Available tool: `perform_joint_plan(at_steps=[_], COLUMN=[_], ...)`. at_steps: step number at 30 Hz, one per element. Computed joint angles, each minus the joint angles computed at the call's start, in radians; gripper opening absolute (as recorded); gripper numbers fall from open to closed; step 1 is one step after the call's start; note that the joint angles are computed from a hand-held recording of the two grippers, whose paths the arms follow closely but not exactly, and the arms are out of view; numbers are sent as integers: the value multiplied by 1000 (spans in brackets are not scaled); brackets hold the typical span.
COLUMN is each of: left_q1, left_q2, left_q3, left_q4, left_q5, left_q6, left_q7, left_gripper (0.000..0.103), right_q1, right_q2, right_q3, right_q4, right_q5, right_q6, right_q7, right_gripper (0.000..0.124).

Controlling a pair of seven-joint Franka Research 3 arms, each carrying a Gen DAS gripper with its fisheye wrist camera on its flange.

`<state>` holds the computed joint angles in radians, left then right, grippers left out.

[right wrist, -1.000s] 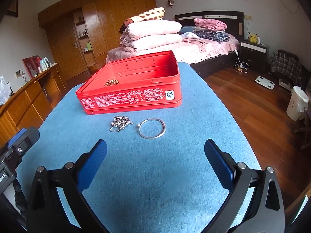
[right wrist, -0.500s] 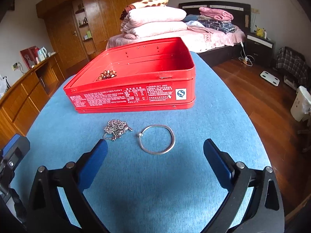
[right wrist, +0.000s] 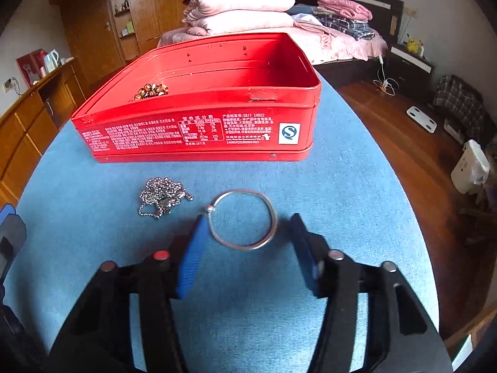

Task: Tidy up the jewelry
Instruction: 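Move the left tool toward the silver chain while the right tool approaches the silver bangle, then grasp the silver chain with the left tool while the right tool grasps the silver bangle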

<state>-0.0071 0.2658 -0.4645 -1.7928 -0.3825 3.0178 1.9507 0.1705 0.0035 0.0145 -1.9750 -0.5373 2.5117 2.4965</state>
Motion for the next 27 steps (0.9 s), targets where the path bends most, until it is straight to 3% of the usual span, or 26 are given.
perform_joint_plan(at_steps=[4,8,16,17,21,25,27], left_q1=[-33,-45,-149,-158,-188,-227,-247], left_q2=[9,36,115,131,205,277,294], left_q3=[30,19,69,71,82,108,124], left_q4=[16,59,174,198,317,435,464], left_q5=[48,49,165,177,216,250,277], left_q6=[-34,-85,-151,-174,-312,-439,-458], left_q7=[-41,-33,-134,-149,-196,-252,-272], left_gripper=[89,89,89,88,68,63,63], right_q1=[-9,-37,-116,-124,-150,-165,-171], right_q2=[-32,-87,-178,-187,-208,-214,-215], right_q3=[-1,6,34,35,39,49,54], right_q4=[-39,-92,-183,-196,-240,-269,-279], right_q5=[4,-30,-46,-36,9,55,70], right_q6=[22,47,100,108,146,175,184], right_q7=[-14,40,72,66,41,8,-9], right_gripper=[44,44,44,44,44,44,44])
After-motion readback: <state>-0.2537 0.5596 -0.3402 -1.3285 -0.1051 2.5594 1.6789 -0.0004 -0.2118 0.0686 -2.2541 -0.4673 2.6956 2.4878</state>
